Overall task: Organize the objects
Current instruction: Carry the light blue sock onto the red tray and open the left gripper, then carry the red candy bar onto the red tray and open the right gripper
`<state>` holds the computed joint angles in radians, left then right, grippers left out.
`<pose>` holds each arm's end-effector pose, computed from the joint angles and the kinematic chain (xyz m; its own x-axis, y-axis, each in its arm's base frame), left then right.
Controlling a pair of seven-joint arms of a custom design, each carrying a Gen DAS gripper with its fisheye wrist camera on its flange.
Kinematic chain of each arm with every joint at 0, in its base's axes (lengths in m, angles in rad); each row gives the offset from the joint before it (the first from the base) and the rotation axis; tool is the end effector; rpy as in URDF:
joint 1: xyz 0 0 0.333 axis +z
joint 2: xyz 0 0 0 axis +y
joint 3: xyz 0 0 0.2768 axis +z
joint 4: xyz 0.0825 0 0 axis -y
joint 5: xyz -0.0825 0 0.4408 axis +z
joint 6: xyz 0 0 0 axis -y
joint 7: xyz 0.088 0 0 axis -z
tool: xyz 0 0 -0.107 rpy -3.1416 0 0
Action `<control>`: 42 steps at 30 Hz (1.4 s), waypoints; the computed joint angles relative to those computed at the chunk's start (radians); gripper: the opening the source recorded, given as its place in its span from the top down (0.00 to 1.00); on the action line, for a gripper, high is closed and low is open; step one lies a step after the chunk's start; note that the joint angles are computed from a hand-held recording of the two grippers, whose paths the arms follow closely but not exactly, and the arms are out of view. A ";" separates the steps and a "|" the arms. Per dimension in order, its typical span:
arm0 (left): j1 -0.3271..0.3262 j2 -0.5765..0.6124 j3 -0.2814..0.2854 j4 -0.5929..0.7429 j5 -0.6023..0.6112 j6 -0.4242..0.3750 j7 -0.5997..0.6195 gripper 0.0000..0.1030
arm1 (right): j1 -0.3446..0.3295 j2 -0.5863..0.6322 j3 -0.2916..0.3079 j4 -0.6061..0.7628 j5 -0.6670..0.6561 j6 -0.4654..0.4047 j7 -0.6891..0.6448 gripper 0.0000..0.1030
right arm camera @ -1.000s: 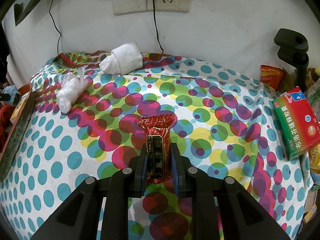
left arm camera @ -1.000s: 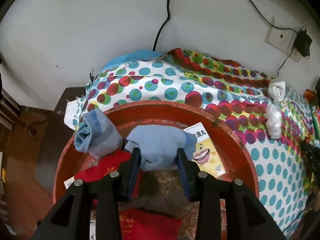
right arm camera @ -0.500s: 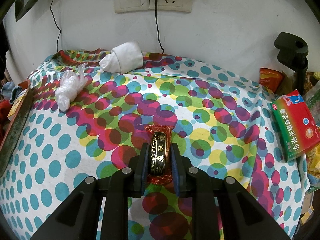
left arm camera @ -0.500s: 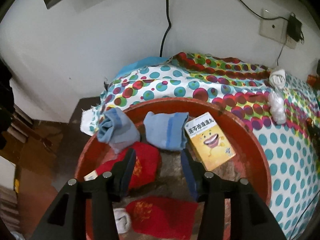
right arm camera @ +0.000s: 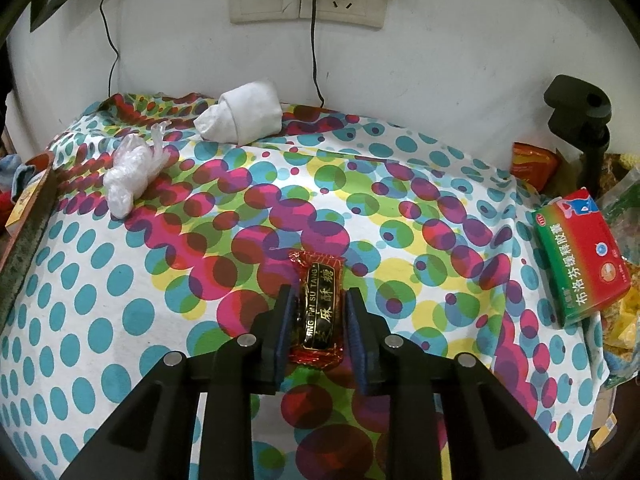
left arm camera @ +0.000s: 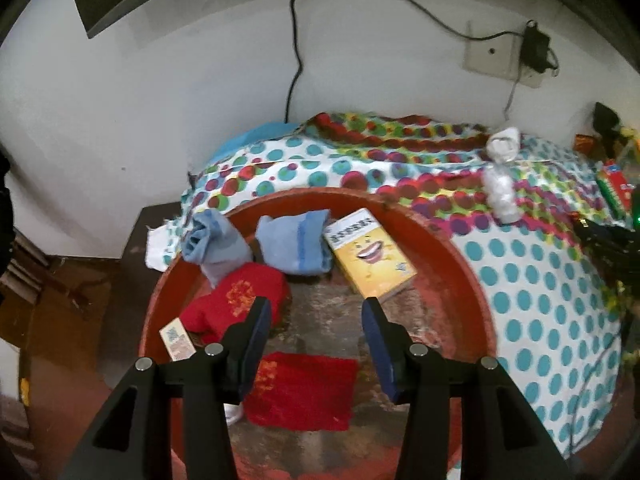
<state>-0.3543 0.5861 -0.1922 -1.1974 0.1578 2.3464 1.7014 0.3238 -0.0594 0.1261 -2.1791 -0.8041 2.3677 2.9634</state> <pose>0.7049 -0.3798 0.4680 -0.6067 -0.7860 -0.1187 -0.6306 0.5669 -0.5300 0.5426 0.2528 0.3754 -0.4243 -0.9038 0.0563 -0.7249 0.3018 -0.6192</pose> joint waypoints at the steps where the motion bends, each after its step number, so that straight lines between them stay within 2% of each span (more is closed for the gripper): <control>1: 0.006 -0.005 -0.008 -0.005 -0.013 -0.003 0.011 0.53 | -0.002 -0.007 -0.003 -0.008 0.015 0.014 0.030 0.76; 2: 0.011 -0.009 -0.015 -0.007 -0.024 -0.007 0.020 0.53 | -0.004 -0.007 -0.004 -0.006 0.031 0.017 0.037 0.74; 5: 0.020 -0.026 -0.024 -0.023 -0.049 -0.012 0.041 0.53 | 0.006 0.024 0.002 0.046 0.072 -0.054 0.000 0.75; 8: 0.027 -0.048 -0.026 -0.047 -0.063 -0.003 0.049 0.53 | 0.026 0.056 0.006 0.100 0.085 -0.128 -0.039 0.80; 11: 0.029 -0.060 -0.017 -0.052 -0.062 -0.003 0.033 0.53 | 0.044 0.065 0.003 0.120 0.092 -0.153 -0.043 0.81; 19: 0.055 -0.083 -0.002 -0.054 -0.066 -0.010 -0.039 0.53 | 0.075 0.037 0.017 0.131 0.090 -0.132 -0.026 0.83; 26: 0.076 -0.107 0.001 -0.070 -0.071 -0.008 -0.068 0.53 | 0.109 0.083 0.025 0.215 0.086 -0.122 -0.052 0.85; 28: 0.085 -0.118 -0.004 -0.083 -0.080 -0.002 -0.065 0.53 | 0.119 0.073 0.025 0.209 0.057 -0.155 -0.007 0.86; 29: 0.089 -0.125 -0.007 -0.090 -0.086 0.001 -0.061 0.53 | 0.122 0.059 0.025 0.194 0.039 -0.171 0.018 0.81; 30: 0.091 -0.127 -0.008 -0.092 -0.089 0.003 -0.058 0.53 | 0.118 0.043 0.023 0.177 0.048 -0.180 0.026 0.67; 32: 0.093 -0.127 -0.011 -0.091 -0.094 0.001 -0.053 0.53 | 0.104 -0.003 0.020 0.126 0.068 -0.189 0.067 0.53; 34: 0.089 -0.120 -0.008 -0.081 -0.089 -0.011 -0.057 0.53 | 0.088 -0.044 0.022 0.079 0.083 -0.199 0.084 0.53; 37: 0.087 -0.111 -0.008 -0.068 -0.089 -0.028 -0.058 0.53 | 0.063 -0.077 0.021 0.025 0.140 -0.161 0.051 0.53; 42: 0.085 -0.110 -0.008 -0.065 -0.087 -0.032 -0.057 0.53 | 0.040 -0.055 0.032 0.013 0.181 -0.134 0.033 0.54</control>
<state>-0.2691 0.4764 -0.2003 -1.2627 0.0705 2.3147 1.6441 0.3634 -0.1140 0.1585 -2.1662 -0.6227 2.2339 2.9961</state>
